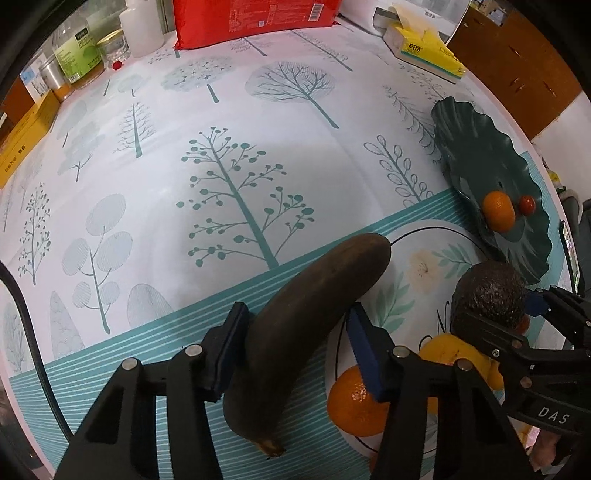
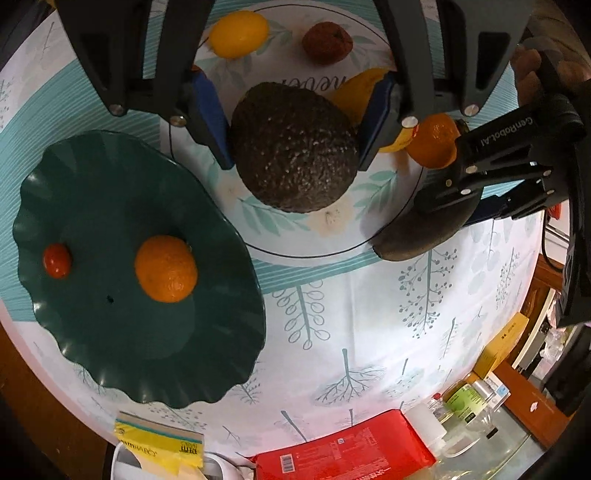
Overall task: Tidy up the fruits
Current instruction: 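Grasp the black banana with the left tool while the right tool grasps the avocado, then carry the banana and avocado onto the green plate and release both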
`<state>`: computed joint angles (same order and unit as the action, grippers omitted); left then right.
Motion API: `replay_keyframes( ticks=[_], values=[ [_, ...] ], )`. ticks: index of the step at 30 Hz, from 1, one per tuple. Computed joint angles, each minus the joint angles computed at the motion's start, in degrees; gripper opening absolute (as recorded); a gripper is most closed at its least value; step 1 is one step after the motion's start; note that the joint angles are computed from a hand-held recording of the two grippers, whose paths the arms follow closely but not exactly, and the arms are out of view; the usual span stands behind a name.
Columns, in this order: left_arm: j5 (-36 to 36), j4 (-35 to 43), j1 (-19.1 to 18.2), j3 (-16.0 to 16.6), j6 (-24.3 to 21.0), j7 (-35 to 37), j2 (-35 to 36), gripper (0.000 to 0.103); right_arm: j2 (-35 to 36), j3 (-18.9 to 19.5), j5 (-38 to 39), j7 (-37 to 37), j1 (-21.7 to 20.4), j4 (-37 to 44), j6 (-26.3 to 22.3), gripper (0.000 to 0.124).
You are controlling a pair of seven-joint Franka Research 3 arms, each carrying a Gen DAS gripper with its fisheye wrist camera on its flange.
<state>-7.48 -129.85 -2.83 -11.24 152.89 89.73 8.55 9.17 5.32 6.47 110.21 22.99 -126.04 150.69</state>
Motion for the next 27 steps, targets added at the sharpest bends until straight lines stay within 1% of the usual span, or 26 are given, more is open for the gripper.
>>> replay_keyframes(
  ticks=[1,3,6,10,13,17,21,24,27],
  values=[
    [-0.24,-0.31,0.06,-0.03,0.24,0.03,-0.23,0.050,-0.19,-0.14,-0.66,0.45,0.18,-0.30,0.23,0.065],
    [-0.84,-0.94,0.11,-0.07,0.78,-0.07,-0.84,0.042,-0.60,-0.20,-1.33,1.00,0.32,-0.72,0.60,0.065],
    [1.39,-1.64,-0.51,0.53,2.19,-2.51,-1.57,0.037,-2.05,-0.28,-2.36,1.74,0.35,-2.15,1.78,0.065],
    [1.26,-2.60,-0.73,0.50,3.14,-3.26,-3.37,0.037,-4.21,-0.29,-4.89,3.25,0.24,-3.71,2.90,0.065],
    [1.50,-4.18,-0.99,0.95,3.18,-3.43,-6.24,0.036,-6.46,-0.12,-6.35,4.41,-0.17,-5.26,3.78,0.065],
    [0.46,-5.86,-2.22,1.56,2.98,-3.55,-10.56,0.036,-9.57,0.50,-7.09,5.21,-0.96,-7.01,4.30,0.065],
    [-2.12,-7.40,-4.82,2.36,2.38,-1.84,-15.84,0.036,-12.92,1.15,-8.17,5.62,-2.03,-8.56,4.08,0.065],
    [-1.36,-8.24,-6.87,2.41,2.02,-2.67,-19.64,0.036,-15.37,1.75,-9.44,5.80,-3.19,-9.62,4.11,0.065],
    [-1.30,-7.68,-8.94,2.73,1.81,-3.52,-21.27,0.036,-17.38,1.98,-9.94,5.37,-4.45,-10.25,3.87,0.065]
  ],
)
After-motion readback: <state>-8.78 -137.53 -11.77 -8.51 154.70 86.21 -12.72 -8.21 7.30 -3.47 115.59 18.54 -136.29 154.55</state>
